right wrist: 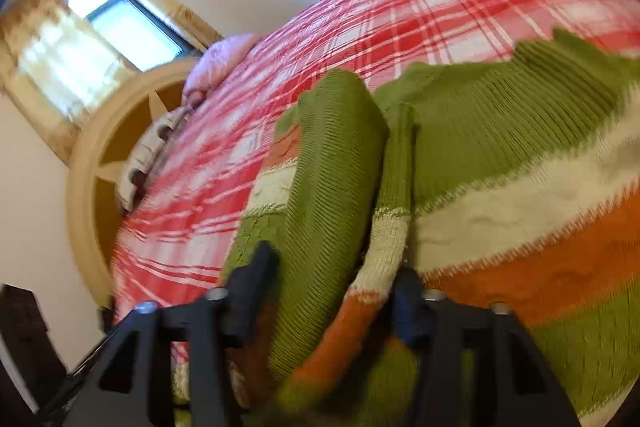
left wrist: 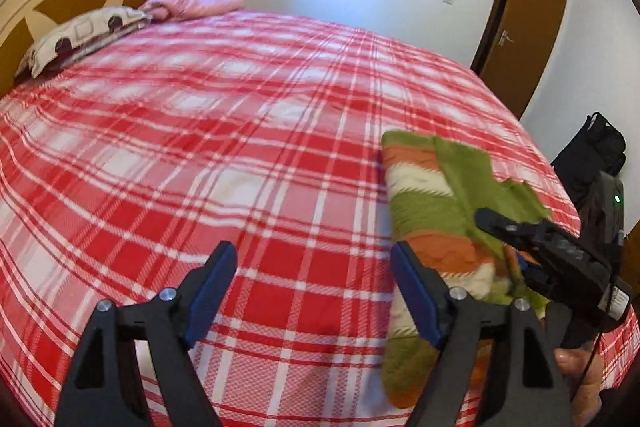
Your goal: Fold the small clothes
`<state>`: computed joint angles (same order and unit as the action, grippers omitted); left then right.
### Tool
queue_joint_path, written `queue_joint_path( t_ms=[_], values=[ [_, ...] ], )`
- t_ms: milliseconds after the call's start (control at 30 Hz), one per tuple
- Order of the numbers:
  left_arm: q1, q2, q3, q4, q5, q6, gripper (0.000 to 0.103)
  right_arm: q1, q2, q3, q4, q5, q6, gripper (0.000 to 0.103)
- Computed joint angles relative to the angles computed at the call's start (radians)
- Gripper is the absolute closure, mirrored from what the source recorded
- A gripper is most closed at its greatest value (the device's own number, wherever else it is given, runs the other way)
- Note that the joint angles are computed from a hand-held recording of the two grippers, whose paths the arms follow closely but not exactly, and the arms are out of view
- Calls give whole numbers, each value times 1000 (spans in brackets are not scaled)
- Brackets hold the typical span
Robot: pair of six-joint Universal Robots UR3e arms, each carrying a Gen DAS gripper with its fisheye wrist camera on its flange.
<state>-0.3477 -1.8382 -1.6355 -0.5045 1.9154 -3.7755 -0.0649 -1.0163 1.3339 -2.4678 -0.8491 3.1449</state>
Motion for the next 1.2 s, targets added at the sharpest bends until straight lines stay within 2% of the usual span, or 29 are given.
queue_joint_path(
  t_ms=[100,133,300,500,667,733,900,1033,1200],
  values=[
    [7,-6,-35,37,-33,-1,22,6,31,-35,3,-4,38,77],
    [3,-18,-29,38,-32,-4,22,13,32,-41,3,-29,39,88],
    [-9,-56,-16,49,-77,-29,22,60,6,-83,24,-121,-64,91],
    [-35,-33,7,53,-48,-5,22,-4,-95,-99,102,-56,-217,92],
    [-35,-24,57,48,-25,19,22,-150,-150,-134,249,49,-395,92],
    [-46,-48,100,38,-6,34,22,-211,-151,-155,293,59,-458,92],
    [-91,-168,273,-34,12,68,22,-329,-97,-183,376,69,-528,92],
    [-139,-291,450,-104,18,96,22,-370,-92,-88,295,22,-549,92],
    [-207,-481,754,-256,34,141,22,-393,-107,33,191,9,-530,92]
  ],
)
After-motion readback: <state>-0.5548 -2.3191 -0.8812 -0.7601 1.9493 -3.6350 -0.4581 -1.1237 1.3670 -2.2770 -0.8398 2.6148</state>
